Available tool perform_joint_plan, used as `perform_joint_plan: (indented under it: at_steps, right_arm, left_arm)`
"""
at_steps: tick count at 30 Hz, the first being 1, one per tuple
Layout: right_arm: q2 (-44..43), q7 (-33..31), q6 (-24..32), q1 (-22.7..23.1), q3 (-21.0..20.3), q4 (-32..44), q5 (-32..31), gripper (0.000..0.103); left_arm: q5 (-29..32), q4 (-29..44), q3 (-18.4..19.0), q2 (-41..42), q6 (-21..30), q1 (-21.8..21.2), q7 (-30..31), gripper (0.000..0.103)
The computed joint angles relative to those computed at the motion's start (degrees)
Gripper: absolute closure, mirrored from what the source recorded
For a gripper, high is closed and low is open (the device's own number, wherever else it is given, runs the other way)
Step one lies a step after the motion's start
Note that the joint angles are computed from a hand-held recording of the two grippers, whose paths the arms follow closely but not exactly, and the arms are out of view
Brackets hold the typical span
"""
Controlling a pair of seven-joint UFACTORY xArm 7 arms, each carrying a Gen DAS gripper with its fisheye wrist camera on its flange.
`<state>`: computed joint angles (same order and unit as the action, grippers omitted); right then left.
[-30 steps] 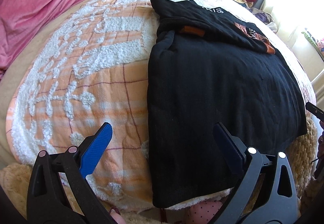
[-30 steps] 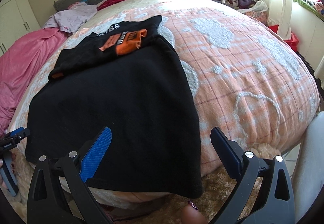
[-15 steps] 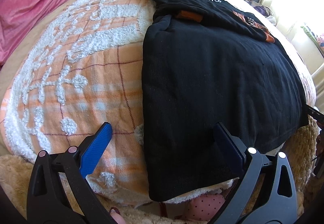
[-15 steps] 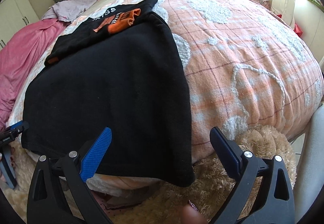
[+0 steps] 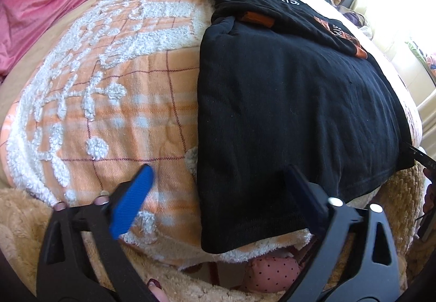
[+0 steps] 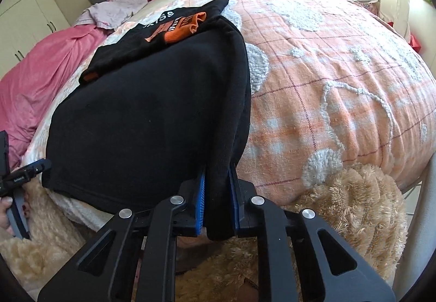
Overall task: Fold small clothes
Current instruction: 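Close the right tool on the sweatshirt hem while the left tool grasps the hem too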
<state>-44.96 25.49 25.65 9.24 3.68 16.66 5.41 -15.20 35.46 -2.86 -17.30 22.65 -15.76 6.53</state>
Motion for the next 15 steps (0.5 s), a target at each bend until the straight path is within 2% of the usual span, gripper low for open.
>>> perform_joint_plan:
  at_steps: [4,5,6,11,13,14,15]
  right_arm:
    - [0.1,1.0,2.1,-1.3,0.8,0.3,-0.8,0.075]
    - [0.0,1.5,2.9,-2.0,1.7,0.6,-1.8,0.069]
    - [0.1,1.5,3.0,-2.1,1.9,0.6,-2.2,0.068]
    - [0.0,0.9,0.8,-0.9,0.3,-0.7,-1.6,0.067]
    - [-0.6,-0.3,-0.4,0.4,-1.1,-1.4,-0.6,0.080]
    - [-1.3,-0.4,-1.0,0.5,-0.9,-1.7,-0.4,0.092]
    - [-2.1,0.1,-1.3,-0.2,0.4,-1.8,-1.1,0.094]
  left_arm:
    - [-2.4,-0.2,1.1,-0.6,0.3,-1.2,1.6,0.050]
    - [-2.8,-0.2,1.1,-0.7,0.5,-1.3,1.9,0.052]
    - [-2.8,-0.2,1.0,-0.8,0.5,-1.3,2.0,0.052]
    - [-4.1,0.3,1.1,-0.1,0.9,-1.4,2.7,0.052]
    - [-3.8,0.4,0.7,0.2,0.9,-1.1,2.4,0.052]
    - [-4.0,0.6,0.8,0.3,0.9,-1.1,2.4,0.052]
    - [-4.2,0.6,0.8,0.4,0.7,-1.1,2.6,0.053]
